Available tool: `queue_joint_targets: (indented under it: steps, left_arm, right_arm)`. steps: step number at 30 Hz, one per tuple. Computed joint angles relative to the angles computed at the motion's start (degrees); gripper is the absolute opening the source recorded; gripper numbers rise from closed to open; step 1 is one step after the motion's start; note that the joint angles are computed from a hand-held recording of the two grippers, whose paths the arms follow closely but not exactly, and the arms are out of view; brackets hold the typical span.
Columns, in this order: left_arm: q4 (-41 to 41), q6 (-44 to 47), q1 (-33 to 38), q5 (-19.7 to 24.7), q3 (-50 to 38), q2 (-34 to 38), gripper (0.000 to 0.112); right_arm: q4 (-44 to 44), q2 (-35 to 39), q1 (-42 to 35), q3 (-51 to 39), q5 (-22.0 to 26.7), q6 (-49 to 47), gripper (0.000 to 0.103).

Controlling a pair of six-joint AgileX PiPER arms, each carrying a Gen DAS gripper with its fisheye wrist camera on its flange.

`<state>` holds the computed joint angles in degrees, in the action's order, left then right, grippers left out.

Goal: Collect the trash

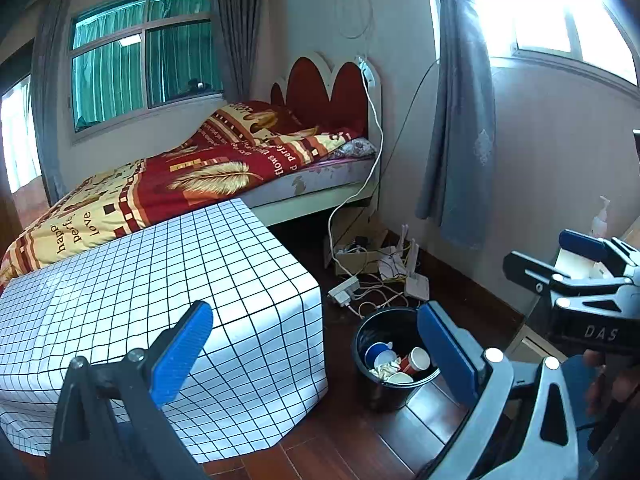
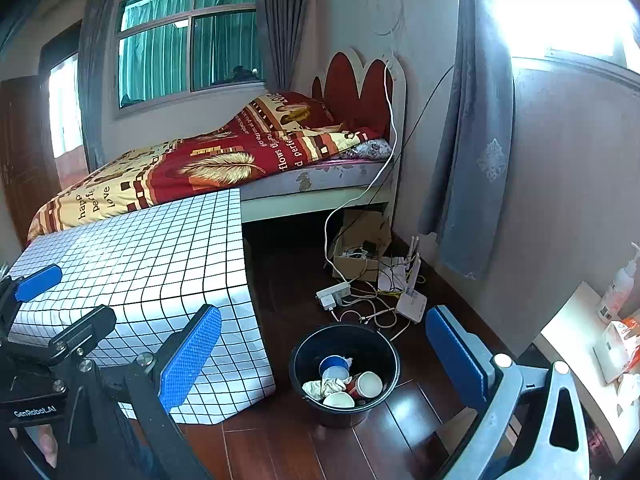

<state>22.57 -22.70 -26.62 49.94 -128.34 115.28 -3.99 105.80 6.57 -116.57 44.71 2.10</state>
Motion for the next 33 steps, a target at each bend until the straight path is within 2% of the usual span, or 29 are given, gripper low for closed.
queue_joint_targets:
  steps: [33]
  left_arm:
    - [-0.76, 0.87, 0.12, 1.1, -2.18, 0.93, 0.103]
  right_arm:
    - [-1.17, -0.19, -0.04, 0.28, -0.04, 1.08, 0.103]
